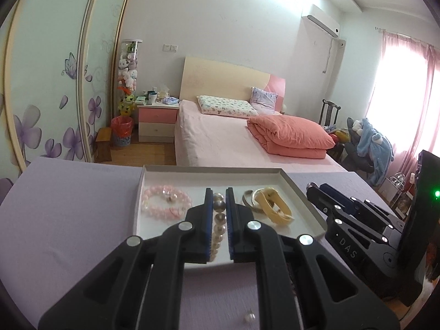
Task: Organize jewelry
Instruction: 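Carry the pearl bracelet and silver ring over the tray with both tools, then open both tools to drop the pearl bracelet and silver ring into the tray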
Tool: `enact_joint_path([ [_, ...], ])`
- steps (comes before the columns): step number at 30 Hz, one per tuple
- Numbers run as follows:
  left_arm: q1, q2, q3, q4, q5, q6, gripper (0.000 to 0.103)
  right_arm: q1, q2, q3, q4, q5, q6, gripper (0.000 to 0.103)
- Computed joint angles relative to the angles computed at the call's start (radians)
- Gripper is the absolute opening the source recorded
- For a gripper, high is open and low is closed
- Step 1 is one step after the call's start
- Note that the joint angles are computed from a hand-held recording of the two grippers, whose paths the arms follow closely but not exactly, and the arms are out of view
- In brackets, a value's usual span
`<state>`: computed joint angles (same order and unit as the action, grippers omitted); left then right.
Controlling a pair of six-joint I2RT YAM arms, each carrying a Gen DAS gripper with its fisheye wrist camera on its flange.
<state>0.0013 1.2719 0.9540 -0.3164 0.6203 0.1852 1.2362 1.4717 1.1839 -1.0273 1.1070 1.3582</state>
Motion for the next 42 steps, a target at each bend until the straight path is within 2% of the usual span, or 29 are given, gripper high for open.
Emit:
enact_joint_path([
  [3, -0.034, 0.053, 0.025, 0.039, -0.041, -0.015, 0.01, -0.06, -0.025, -0.046, 0.127, -0.024, -0.11, 0.022],
  [6, -0.059, 0.095, 0.046, 0.071, -0.073, -0.03, 0.01, -0.094, -0.029, -0.069, 0.192, -0.043, -0.156, 0.022],
  [19, -0.112, 0.247, 0.104, 0.169, -0.134, -0.059, 0.01, -0.209, 0.014, -0.103, 0.369, -0.134, -0.295, 0.022],
  [26, -0.134, 0.299, 0.114, 0.203, -0.15, -0.067, 0.01, -0.257, 0.034, -0.118, 0.419, -0.206, -0.322, 0.022],
  [33, -0.148, 0.348, 0.134, 0.206, -0.166, -0.069, 0.01, -0.269, 0.041, -0.121, 0.422, -0.227, -0.327, 0.023],
  [35, -0.152, 0.355, 0.136, 0.209, -0.168, -0.069, 0.01, -0.269, 0.043, -0.119, 0.42, -0.227, -0.325, 0.025],
  [37, -0.154, 0.359, 0.137, 0.212, -0.171, -0.068, 0.01, -0.27, 0.041, -0.119, 0.423, -0.229, -0.325, 0.045],
  [42, -0.161, 0.369, 0.144, 0.204, -0.182, -0.072, 0.01, -0.265, 0.036, -0.127, 0.43, -0.223, -0.331, 0.047],
])
